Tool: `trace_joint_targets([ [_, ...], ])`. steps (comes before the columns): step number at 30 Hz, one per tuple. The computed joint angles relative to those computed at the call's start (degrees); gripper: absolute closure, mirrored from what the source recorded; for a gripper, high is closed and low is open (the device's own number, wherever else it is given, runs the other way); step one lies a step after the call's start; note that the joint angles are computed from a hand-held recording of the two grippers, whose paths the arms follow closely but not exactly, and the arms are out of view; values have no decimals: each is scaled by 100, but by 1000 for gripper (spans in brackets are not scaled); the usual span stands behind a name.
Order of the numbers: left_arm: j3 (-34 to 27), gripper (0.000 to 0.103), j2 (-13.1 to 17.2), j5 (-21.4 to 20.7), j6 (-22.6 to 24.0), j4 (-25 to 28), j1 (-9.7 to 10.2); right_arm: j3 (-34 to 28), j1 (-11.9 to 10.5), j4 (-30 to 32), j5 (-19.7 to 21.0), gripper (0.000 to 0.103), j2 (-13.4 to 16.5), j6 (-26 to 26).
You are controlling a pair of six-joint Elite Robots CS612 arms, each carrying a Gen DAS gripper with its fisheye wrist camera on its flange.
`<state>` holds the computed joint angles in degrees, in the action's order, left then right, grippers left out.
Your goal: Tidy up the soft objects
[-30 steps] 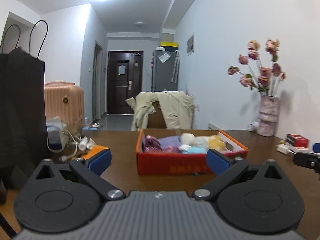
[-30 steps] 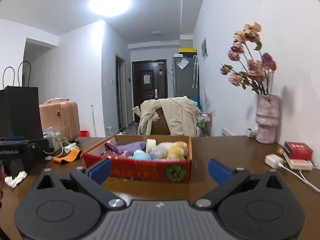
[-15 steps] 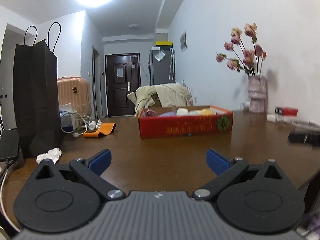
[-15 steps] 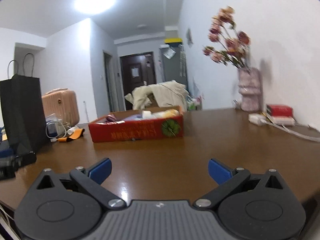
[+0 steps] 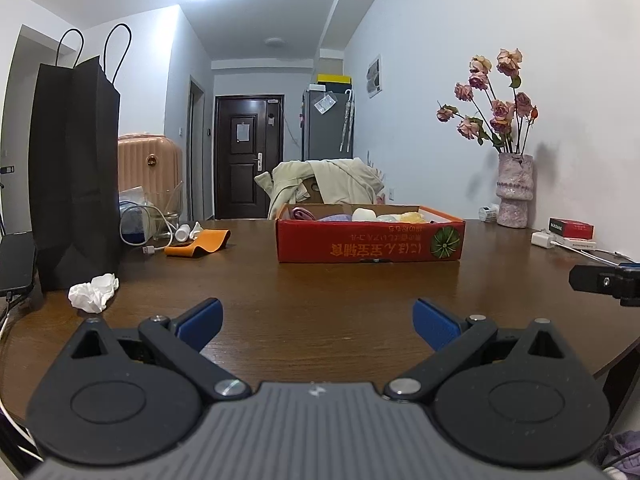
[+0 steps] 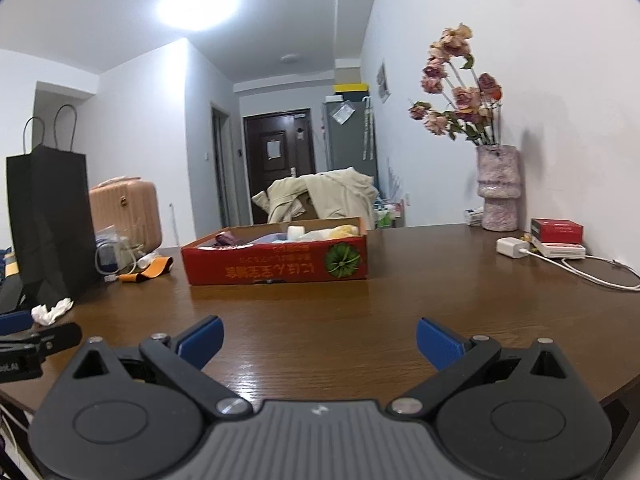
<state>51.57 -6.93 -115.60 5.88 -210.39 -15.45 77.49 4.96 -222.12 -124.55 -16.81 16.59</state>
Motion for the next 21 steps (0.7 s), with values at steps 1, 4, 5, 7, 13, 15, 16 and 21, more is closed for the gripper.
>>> trace_joint_targets([
  [1, -1, 0, 3, 11, -8, -18, -2, 0, -4, 5, 29, 0, -5, -11],
  [4, -7, 0, 8, 33, -19, -36, -6, 2, -6, 51, 69, 0, -12, -16],
  [5, -7, 0, 7, 30, -17, -35, -6, 6, -9, 59, 85, 0, -14, -15],
  [7, -8, 0, 8, 31, -19, -41, -6, 18, -17, 106, 128, 0, -26, -2],
  [13, -3, 0, 6, 15, 1, -31, -7, 30, -38, 159, 273, 0, -39, -23],
  [15, 3, 0, 1, 0, -1, -34, -6, 23, -33, 150, 263, 0, -35, -27],
  [16, 1, 0, 2, -1, -3, -42, -6, 25, -34, 150, 265, 0, -35, -21],
  [21, -1, 0, 2, -6, 1, -40, -5, 29, -35, 177, 257, 0, -38, 0],
])
